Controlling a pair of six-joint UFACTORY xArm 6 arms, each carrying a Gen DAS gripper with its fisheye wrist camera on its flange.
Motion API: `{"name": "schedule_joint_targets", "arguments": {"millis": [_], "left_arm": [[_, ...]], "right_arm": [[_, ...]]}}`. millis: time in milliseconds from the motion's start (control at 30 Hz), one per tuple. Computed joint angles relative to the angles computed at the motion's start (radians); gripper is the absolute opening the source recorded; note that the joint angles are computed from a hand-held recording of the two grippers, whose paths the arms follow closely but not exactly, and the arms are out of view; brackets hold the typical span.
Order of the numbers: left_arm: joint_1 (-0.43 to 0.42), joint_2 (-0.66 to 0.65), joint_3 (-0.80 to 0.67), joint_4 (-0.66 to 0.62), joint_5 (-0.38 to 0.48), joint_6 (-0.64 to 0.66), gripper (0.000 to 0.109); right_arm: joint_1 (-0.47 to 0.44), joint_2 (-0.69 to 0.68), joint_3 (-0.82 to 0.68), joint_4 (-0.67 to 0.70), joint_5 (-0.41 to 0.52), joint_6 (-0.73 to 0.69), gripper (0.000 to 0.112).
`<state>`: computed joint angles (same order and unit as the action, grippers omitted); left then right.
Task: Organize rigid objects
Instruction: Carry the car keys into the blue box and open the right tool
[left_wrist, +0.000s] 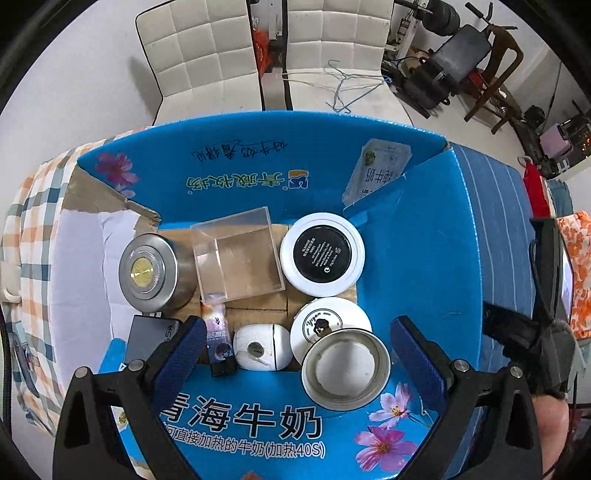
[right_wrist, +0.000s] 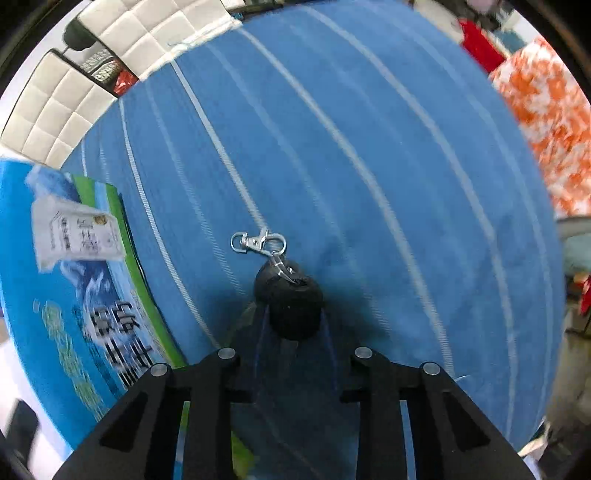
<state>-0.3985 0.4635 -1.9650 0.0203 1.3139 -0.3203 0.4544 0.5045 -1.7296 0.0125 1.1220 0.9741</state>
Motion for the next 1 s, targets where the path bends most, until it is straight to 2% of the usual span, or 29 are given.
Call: {"name": "schedule_joint_targets", "arguments": {"millis": [200,400,567,767,1000], "left_arm": [[0.002,-0.029,0.032,-0.004,-0.019,0.010,0.102],[0.006,-0.066,0.066,-0.010,-0.031,0.017,0.102],[0.013,-0.112,0.079,-0.027,-0.026,0.054,0.102],[0.047,-0.185,0.079,-0.050,-0.015,0.083,0.102],[0.091,-0.257,0.090,-0.013,-0.014,0.094,0.102]], "right_arm": [[0.043,-0.082,0.051,-0.099,-0.047,0.033,0.028],[0.081,-0.157,0.040,-0.184,-0.043,0.034,0.028],[0.090,-0.288,0.082,-0.221,-0.068,-0.015,0.028],[0.148,-0.256,-0.074,-0.161,-0.060,-0.095,0.028],[0.216,-0.076,-0.294,-0.027,-0.078,-0.186,0.028]]}}
